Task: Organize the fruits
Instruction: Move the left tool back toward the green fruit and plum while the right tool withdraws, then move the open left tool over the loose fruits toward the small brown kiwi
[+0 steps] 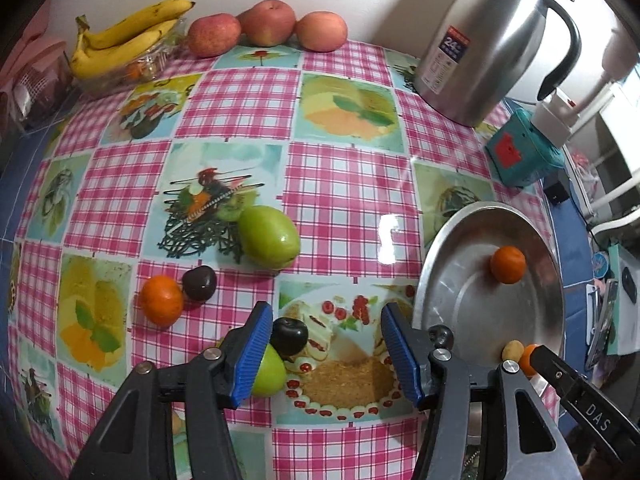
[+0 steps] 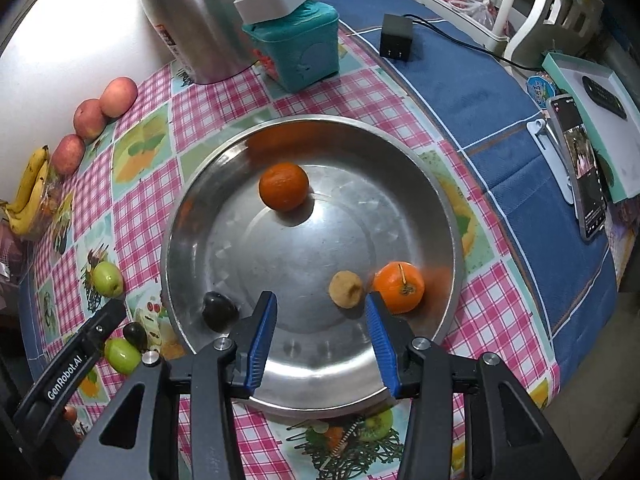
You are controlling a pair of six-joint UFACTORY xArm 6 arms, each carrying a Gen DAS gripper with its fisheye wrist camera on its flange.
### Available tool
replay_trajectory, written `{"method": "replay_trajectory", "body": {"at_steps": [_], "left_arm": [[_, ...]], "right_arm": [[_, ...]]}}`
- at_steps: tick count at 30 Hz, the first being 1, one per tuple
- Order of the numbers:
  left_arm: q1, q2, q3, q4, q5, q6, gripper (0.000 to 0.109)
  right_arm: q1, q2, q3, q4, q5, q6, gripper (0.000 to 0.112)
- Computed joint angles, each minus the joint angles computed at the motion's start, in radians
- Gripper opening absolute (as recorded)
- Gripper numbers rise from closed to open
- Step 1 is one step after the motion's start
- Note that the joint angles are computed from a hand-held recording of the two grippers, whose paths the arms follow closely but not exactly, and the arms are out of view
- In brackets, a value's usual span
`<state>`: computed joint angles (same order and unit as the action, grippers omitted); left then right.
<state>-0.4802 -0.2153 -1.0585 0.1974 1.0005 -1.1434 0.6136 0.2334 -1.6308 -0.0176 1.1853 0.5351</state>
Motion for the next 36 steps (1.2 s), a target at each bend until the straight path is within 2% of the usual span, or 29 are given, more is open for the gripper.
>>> {"method": "replay_trajectory", "body": {"at_steps": [6,8,11,12,13,15,16,36], "left_arm": [[-0.005,0.011,-0.012,0.011,0.016,0.014,0.064],[-0.008,0.017,-0.018,0.013,0.023,0.02,0.067],[-0.013,0.029,-0.033,0.03,0.05,0.02,0.088],[-0.016,0.033,-0.037,0.045,0.062,0.017,0.101],[-0.021,0.034,-0.04,0.062,0.071,0.012,0.103],[-0.031,0.04,-0.048,0.101,0.091,0.002,0.103],[-0.035,0.04,-0.049,0.113,0.093,-0.003,0.103],[-0.058,0.009,-0.029,0.157,0.119,-0.002,0.103]], "right_arm": [[0.001,0.01,-0.01,-0.01,0.016,0.001,0.047],[0.004,0.016,-0.017,-0.017,0.025,-0.001,0.052],[0.009,0.02,-0.023,-0.033,0.028,-0.005,0.062],[0.011,0.021,-0.023,-0.039,0.024,-0.007,0.068],[0.012,0.02,-0.021,-0.044,0.019,-0.009,0.071],[0.012,0.023,-0.021,-0.048,0.016,-0.006,0.084],[0.012,0.025,-0.021,-0.048,0.014,-0.008,0.085],[0.02,0.016,-0.002,-0.049,-0.01,-0.019,0.085]]}}
